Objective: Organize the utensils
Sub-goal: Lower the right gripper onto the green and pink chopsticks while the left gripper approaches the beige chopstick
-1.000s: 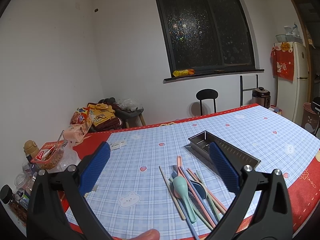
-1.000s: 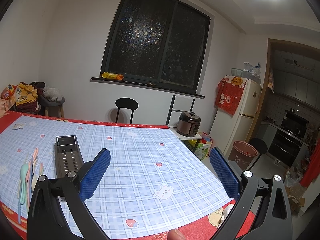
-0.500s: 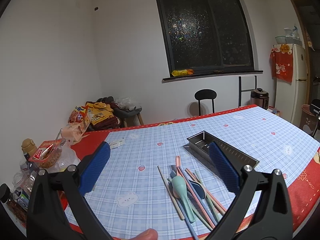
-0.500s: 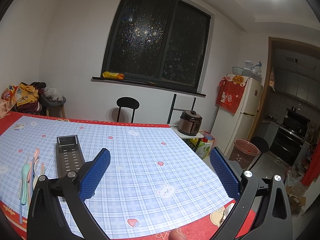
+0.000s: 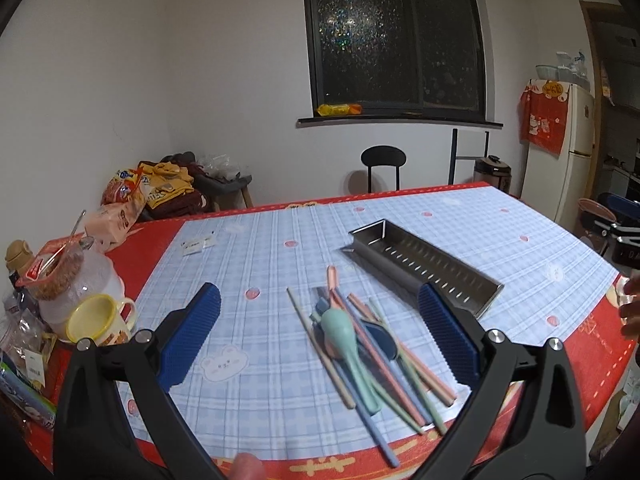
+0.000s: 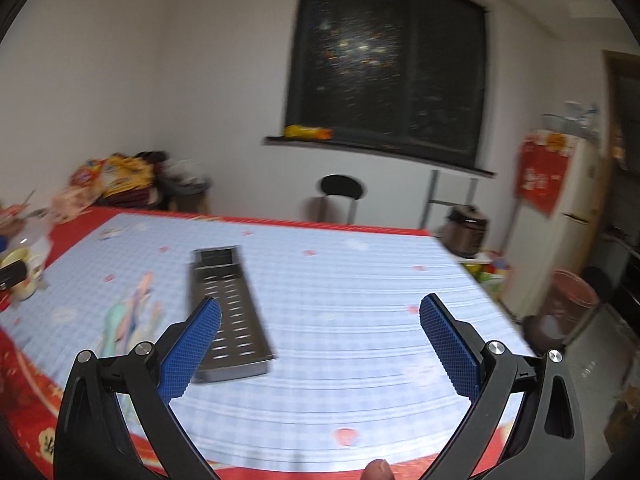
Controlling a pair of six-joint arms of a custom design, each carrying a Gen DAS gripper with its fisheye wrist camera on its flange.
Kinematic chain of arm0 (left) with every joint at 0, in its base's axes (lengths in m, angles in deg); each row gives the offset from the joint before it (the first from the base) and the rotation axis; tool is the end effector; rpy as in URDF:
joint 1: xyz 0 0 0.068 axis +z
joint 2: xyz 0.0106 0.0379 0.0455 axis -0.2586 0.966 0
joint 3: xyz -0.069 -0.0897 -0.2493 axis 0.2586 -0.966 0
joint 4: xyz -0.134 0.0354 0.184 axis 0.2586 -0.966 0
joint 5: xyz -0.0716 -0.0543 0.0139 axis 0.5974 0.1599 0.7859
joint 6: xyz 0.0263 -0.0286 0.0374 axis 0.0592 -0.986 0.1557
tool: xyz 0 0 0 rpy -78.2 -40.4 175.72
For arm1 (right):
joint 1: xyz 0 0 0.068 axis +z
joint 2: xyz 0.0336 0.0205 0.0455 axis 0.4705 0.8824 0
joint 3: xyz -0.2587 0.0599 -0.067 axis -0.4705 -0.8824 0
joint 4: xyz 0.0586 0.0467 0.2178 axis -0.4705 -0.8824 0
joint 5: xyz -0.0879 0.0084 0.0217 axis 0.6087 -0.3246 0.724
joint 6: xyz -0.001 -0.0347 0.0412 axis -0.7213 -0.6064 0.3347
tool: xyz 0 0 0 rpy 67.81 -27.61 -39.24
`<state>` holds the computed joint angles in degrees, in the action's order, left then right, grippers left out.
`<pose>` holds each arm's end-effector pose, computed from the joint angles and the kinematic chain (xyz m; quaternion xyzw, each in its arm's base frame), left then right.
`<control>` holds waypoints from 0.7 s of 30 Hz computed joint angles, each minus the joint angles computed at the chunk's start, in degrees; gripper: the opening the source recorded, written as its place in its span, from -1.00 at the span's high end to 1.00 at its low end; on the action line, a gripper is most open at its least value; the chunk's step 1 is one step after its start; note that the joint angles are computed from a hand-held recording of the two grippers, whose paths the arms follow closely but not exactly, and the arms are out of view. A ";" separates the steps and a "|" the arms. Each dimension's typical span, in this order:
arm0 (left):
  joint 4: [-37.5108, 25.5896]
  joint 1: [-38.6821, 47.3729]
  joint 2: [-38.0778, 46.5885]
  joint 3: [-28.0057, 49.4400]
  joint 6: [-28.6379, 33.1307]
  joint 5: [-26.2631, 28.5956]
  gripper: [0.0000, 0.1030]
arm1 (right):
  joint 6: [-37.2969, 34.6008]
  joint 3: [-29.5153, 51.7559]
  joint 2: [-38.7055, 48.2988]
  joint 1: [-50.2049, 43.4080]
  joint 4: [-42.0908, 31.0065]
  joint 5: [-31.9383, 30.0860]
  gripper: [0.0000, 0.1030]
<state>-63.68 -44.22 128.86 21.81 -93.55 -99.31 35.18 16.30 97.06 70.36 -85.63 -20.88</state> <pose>0.1699 -0.0786 0.3494 0.0573 0.8473 0.0137 0.5278 0.2318 0.1797 0.3313 -0.0294 0.8309 -0.0381 0.5543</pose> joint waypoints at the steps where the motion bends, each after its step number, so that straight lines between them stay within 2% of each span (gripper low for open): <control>1: 0.23 0.53 -0.58 -0.80 0.07 0.23 -0.90 | -0.96 -0.24 0.93 0.39 1.40 -2.16 -0.89; 5: -0.20 3.44 -1.42 -3.09 -0.28 2.61 -0.90 | -1.84 1.69 5.43 1.31 2.35 -7.76 -0.89; 7: -1.27 5.44 -0.78 -3.69 -0.40 4.81 -0.90 | -0.21 4.25 9.00 1.22 0.03 -12.27 -0.89; 10: -1.96 7.05 0.39 -5.15 -2.06 4.79 -0.89 | 2.15 6.22 12.83 0.00 -1.23 -17.82 -0.89; 12: -0.37 9.48 0.26 -7.21 -2.39 7.70 -0.89 | 3.55 5.55 14.56 -0.81 0.40 -22.17 -0.89; 15: 2.47 11.27 0.17 -10.48 -2.68 8.93 -0.89 | 2.91 4.53 17.22 -1.07 3.92 -27.38 -0.86; 16: 2.90 11.82 0.32 -11.19 -2.49 9.43 -0.88 | 2.55 5.19 18.65 -0.70 4.04 -28.28 -0.70; 17: 3.50 12.26 0.65 -11.81 -2.31 10.27 -0.87 | 2.17 5.39 19.25 -0.69 3.88 -29.40 -0.42; 18: 4.20 12.71 0.89 -12.59 -2.17 11.48 -0.86 | 1.92 6.19 20.26 -0.64 3.38 -30.60 -0.28; 19: 4.80 13.19 1.16 -13.01 -2.00 12.52 -0.75 | 1.99 6.99 21.59 -0.57 3.21 -31.42 -0.10; 20: 5.56 13.77 1.58 -13.61 -1.95 13.78 -0.51 | 2.21 7.89 23.35 -0.69 3.34 -33.23 0.05; 21: 5.92 14.35 2.13 -13.95 -2.06 14.67 -0.39 | 2.35 8.47 24.48 -0.73 3.49 -35.03 0.12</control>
